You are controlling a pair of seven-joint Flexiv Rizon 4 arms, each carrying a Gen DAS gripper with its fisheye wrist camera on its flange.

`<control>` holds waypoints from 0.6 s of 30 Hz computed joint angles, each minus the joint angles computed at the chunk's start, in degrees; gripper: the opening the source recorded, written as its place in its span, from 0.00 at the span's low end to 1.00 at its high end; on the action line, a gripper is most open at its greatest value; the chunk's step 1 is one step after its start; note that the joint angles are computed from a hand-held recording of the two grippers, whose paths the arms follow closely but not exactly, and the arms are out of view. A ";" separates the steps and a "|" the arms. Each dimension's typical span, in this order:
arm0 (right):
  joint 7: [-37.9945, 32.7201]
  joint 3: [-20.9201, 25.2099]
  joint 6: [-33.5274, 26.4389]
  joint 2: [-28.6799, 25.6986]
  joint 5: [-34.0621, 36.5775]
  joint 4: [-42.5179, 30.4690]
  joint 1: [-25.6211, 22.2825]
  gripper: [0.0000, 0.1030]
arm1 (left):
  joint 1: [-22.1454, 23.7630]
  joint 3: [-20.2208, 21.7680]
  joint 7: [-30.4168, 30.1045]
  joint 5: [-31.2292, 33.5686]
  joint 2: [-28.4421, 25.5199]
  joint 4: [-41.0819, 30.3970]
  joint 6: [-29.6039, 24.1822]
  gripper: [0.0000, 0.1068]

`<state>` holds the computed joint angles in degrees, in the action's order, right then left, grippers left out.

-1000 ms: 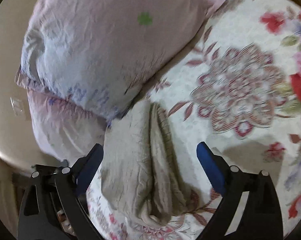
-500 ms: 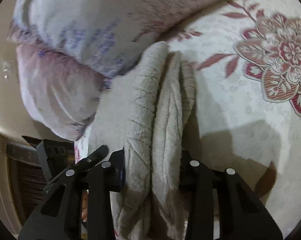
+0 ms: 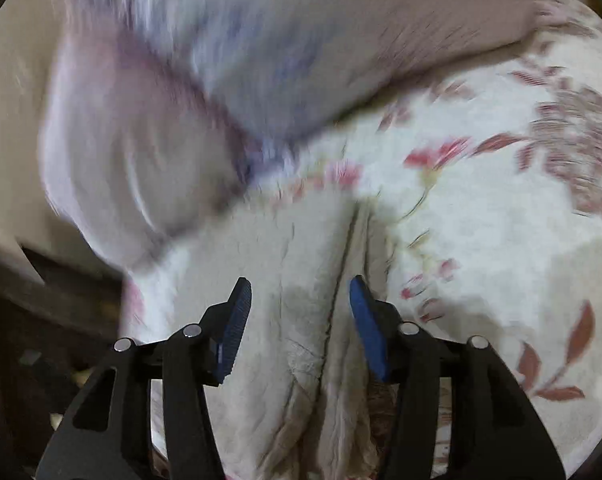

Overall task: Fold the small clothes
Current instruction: 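Open both grippers and release the folded sweater onto the bed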

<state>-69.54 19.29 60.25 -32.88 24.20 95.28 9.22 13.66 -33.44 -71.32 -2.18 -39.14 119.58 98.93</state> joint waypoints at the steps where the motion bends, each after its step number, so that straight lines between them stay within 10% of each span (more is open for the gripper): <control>1: 0.80 -1.10 2.48 -0.03 0.45 0.89 0.72 0.13 | -1.16 2.30 -2.30 2.14 1.13 0.87 0.87 0.93; 8: 17.33 -7.74 7.99 0.78 -9.78 5.02 5.78 0.10 | -3.25 8.90 -1.32 1.86 5.12 6.84 1.57 0.95; 14: 6.98 6.15 22.51 6.98 -5.25 12.26 -1.60 0.45 | -5.41 11.56 -0.27 1.76 5.14 7.97 1.47 0.95; 18: 7.82 4.79 10.95 6.03 -7.23 11.64 0.48 0.41 | -8.52 13.97 0.09 0.88 5.14 7.54 0.29 0.95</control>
<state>-61.72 24.08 71.21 -26.85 16.97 106.93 9.69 5.15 -19.47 -71.24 -1.30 -33.99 127.11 99.22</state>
